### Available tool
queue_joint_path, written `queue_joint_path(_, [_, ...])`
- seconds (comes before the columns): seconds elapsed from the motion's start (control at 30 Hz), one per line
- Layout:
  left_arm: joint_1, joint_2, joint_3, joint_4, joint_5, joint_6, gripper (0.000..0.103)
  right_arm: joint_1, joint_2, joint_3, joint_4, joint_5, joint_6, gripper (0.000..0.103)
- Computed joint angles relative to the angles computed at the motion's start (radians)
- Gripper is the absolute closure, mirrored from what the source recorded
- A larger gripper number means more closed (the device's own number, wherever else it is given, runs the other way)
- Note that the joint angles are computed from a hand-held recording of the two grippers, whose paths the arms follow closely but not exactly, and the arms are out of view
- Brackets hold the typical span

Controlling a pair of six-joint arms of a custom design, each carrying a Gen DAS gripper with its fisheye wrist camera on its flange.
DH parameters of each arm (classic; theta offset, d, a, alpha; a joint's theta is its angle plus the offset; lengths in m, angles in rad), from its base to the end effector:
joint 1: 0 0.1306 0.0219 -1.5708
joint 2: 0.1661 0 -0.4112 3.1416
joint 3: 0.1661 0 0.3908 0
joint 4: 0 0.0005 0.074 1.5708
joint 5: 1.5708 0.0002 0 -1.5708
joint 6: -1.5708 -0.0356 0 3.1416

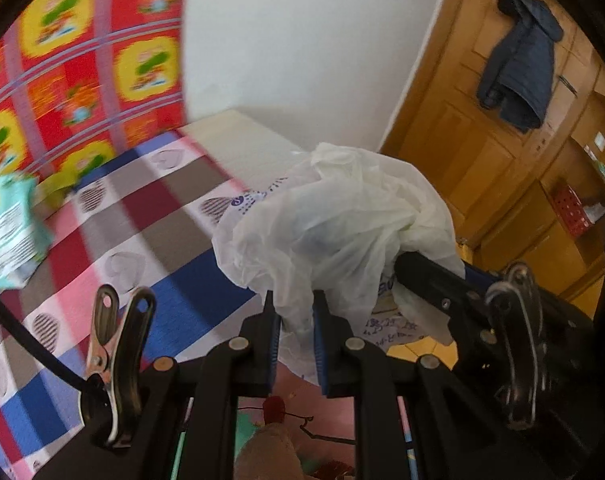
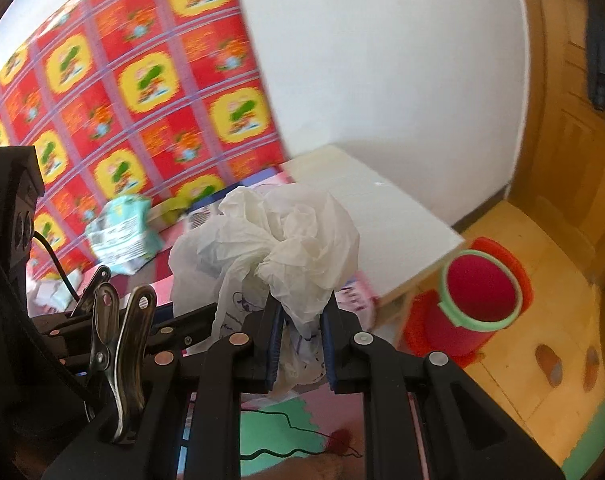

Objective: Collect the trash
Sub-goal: 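Lift the white bag with both tools and carry it over the red bin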

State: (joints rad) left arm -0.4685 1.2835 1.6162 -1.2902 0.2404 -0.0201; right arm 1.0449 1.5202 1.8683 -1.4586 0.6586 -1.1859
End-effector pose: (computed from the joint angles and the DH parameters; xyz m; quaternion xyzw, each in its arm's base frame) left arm 0.3563 -0.1904 0.5775 0.2641 0.9096 -0.1781 0.2668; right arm 0.2612 0.4056 0.5808 0.1385 0.9138 0.0554 0.3777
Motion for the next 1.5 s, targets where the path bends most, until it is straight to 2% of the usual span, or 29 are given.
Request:
queue_joint_path(0.2, [-0.097, 0.107, 0.072, 0.038, -0.007, 0.028, 0.088, -0.078, -0.096, -0.121, 0.018, -0.01, 0.006, 0.085])
queue_joint_path(0.53, [-0.217, 0.309, 0.282, 0.017, -0.019, 0.037, 0.088, -0.228, -0.219, -0.266, 0.065, -0.041, 0.058, 0.085])
queue_joint_path(0.67, [-0.267, 0.376, 0.354, 0.017, -0.037, 0.072, 0.088, -0.288, -0.27, -0.314, 0.078, -0.06, 0.098, 0.085])
queue_joint_path(0.77, [-0.303, 0.421, 0.401, 0.012, -0.067, 0.114, 0.088, -0.349, -0.317, -0.365, 0.106, -0.092, 0.163, 0.085])
queue_joint_path(0.97, [-0.367, 0.523, 0.499, -0.007, -0.115, 0.215, 0.088, -0.498, -0.403, -0.467, 0.166, -0.216, 0.326, 0.085])
queue_joint_path(1.17, [-0.419, 0.611, 0.553, -0.013, -0.176, 0.316, 0.088, -0.673, -0.473, -0.585, 0.235, -0.373, 0.493, 0.085])
queue_joint_path(1.37, [-0.442, 0.656, 0.531, 0.03, -0.218, 0.382, 0.088, -0.821, -0.502, -0.694, 0.3, -0.502, 0.642, 0.085])
queue_joint_path(1.5, [-0.442, 0.696, 0.517, 0.04, -0.209, 0.428, 0.088, -0.902, -0.493, -0.764, 0.366, -0.566, 0.73, 0.085])
